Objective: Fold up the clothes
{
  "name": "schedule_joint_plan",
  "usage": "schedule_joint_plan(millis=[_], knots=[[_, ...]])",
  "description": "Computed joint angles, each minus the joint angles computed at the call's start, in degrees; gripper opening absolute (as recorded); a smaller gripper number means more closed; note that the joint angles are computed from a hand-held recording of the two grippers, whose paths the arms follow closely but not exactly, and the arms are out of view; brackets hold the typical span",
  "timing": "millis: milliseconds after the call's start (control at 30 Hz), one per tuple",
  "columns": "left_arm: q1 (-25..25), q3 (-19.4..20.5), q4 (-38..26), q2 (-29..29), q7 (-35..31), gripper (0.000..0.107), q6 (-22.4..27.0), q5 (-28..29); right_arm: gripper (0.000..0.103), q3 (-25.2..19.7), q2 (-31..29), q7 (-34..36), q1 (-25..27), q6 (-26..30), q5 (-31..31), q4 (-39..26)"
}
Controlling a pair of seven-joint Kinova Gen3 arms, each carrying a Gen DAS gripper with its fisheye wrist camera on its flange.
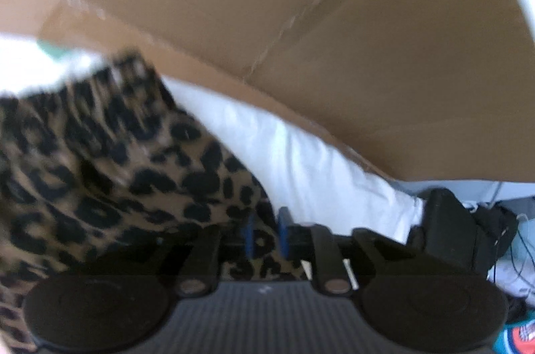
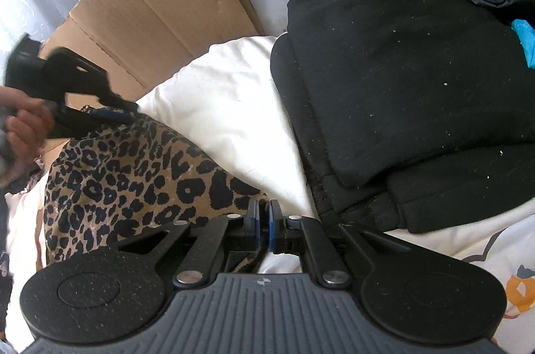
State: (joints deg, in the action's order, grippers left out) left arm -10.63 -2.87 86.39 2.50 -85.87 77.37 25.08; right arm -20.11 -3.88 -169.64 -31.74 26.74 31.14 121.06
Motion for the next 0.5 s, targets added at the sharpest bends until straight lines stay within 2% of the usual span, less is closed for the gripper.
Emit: schedule_joint_plan(millis=[100, 167, 300, 367, 400, 500], knots=[[2.1, -5.4, -5.7, 0.7, -2.6, 0.024, 5.1, 0.1, 0.003, -0.1, -0.1, -0.4, 0.0, 0.3, 0.2, 0.0], [2.5, -6.8, -9.0, 1.0, -3.1, 0.024, 7.7, -1.4, 0.003, -0.1, 0.0, -0.5, 0.0, 0.2, 0.2, 0.0], [-3.7, -1.2, -11.7, 1.2, -4.9, 0.024, 10.4, -4.0, 0.003, 0.0, 0.1, -0.4, -0.1, 0.6, 0.2, -0.3], [-3.4, 1.0, -13.1, 2.5, -3.1, 0.024, 8.6, -6.0, 0.003, 0.0, 0.1, -0.5, -0.2, 0.8, 0.3, -0.4], [-1.8, 0.7, -12.8, 2.2, -3.2, 0.024, 7.8, -7.6, 0.003, 0.0, 0.1, -0.6, -0.3, 0.9, 0.4, -0.4], [6.0, -3.1, -11.4, 7.6, -4.2, 0.024, 1.7, -10.2, 0.003, 0.0, 0.1, -0.4, -0.4, 1.2, 0.4, -0.5]])
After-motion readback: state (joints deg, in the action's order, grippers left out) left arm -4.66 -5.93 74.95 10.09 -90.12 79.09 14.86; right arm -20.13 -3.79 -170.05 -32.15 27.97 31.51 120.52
